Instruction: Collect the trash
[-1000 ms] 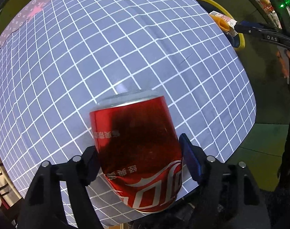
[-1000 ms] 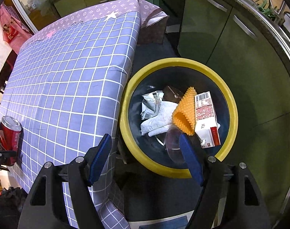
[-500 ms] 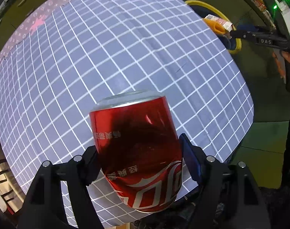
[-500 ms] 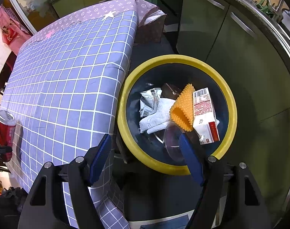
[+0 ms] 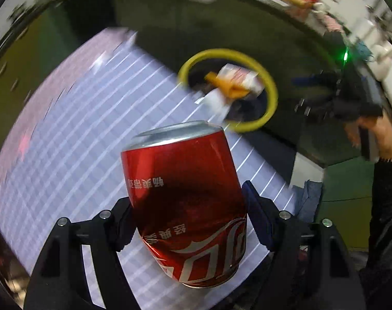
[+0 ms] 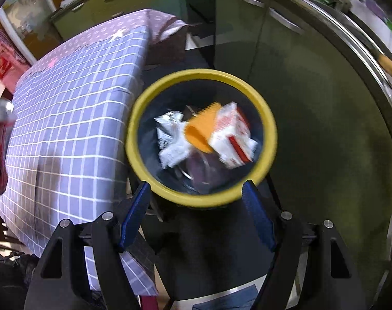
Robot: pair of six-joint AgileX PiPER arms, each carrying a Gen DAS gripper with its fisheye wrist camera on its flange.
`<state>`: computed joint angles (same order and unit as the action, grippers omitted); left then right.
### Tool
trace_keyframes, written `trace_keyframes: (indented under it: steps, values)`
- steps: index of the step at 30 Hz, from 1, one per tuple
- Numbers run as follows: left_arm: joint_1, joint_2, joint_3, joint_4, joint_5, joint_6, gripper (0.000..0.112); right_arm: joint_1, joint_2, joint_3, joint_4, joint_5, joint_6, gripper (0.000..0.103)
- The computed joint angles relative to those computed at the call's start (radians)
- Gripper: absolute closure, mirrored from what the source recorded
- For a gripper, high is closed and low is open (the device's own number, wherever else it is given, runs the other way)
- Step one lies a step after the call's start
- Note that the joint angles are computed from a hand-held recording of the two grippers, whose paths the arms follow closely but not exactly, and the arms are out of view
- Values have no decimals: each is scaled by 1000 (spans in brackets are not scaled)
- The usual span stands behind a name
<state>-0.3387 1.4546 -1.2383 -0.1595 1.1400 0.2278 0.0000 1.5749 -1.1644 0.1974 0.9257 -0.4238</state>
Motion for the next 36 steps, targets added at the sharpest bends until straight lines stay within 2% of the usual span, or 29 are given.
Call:
trace_keyframes:
  steps: [5, 12, 15, 20, 22, 24, 27, 29, 31, 33, 36]
  values:
    - [-141, 278, -298, -13, -17, -45, 42, -123, -10, 37, 23, 5, -63, 31]
    - [-189, 637, -670, 26, -8, -127, 42, -251, -12, 81, 49, 8, -136, 31]
    - [-193, 732, -752, 70, -14, -168, 38, -285, -11, 87, 59, 10, -155, 31]
    - [-172, 758, -748, 62, -41, -177, 32, -312, -7, 83, 82, 16, -176, 31]
    - [-167, 728, -707, 58, -71, -176, 32, -319, -17, 92, 95, 18, -189, 31]
    - [-151, 631, -573, 34, -158, -146, 32, -319, -29, 103, 109, 20, -197, 31]
    - [-125, 408, -309, -13, -337, -72, 30, -319, -77, 146, 156, 22, -224, 30]
    - [-111, 244, -142, -17, -425, -54, 19, -312, -124, 188, 196, 23, -245, 30]
    - [-89, 73, 30, -19, -506, -39, 16, -299, -178, 229, 234, 28, -262, 30]
    - [-52, -98, 174, -3, -532, -53, 16, -276, -236, 269, 270, 28, -271, 30]
    - [55, -308, 322, -73, -486, -2, 16, -200, -379, 351, 317, 13, -258, 21]
